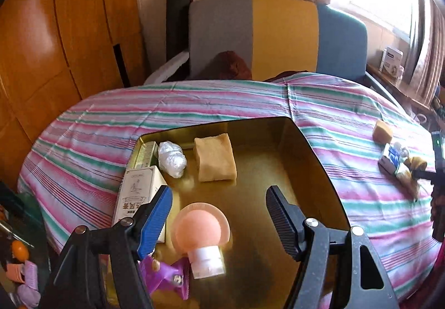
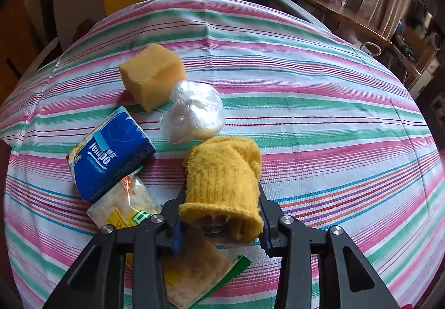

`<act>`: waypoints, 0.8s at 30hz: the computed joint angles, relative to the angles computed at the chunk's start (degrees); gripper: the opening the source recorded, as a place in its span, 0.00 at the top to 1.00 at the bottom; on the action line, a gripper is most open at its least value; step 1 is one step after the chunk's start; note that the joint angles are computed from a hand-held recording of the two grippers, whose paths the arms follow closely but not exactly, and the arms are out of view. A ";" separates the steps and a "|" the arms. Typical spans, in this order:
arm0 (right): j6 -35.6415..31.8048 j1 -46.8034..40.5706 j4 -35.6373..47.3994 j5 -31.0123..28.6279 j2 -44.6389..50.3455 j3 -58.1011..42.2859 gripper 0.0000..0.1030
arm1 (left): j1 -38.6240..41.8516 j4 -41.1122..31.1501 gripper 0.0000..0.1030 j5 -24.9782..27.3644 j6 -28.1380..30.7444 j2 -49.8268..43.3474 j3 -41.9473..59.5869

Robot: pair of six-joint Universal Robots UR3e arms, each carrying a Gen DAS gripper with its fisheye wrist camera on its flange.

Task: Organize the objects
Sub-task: 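Withdraw the left tool from the tray while the right tool holds the yellow sock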

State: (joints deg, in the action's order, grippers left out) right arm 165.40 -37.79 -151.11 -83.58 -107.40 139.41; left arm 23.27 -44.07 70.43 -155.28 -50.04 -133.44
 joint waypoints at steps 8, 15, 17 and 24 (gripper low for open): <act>-0.13 -0.02 -1.86 0.05 -0.28 1.16 0.60 | 3.77 -7.98 0.31 -2.30 3.83 7.41 -1.21; -0.25 -0.44 -2.48 0.32 -1.34 2.23 0.62 | 7.59 -12.15 0.31 -4.22 6.22 10.93 -1.80; -0.33 -0.68 -2.82 0.57 -1.38 2.49 0.63 | 8.41 -12.62 0.31 -4.49 6.61 11.50 -1.94; 0.27 -2.62 -0.95 2.04 -3.49 2.88 0.68 | 14.98 -20.27 0.31 -8.75 12.09 16.12 -1.77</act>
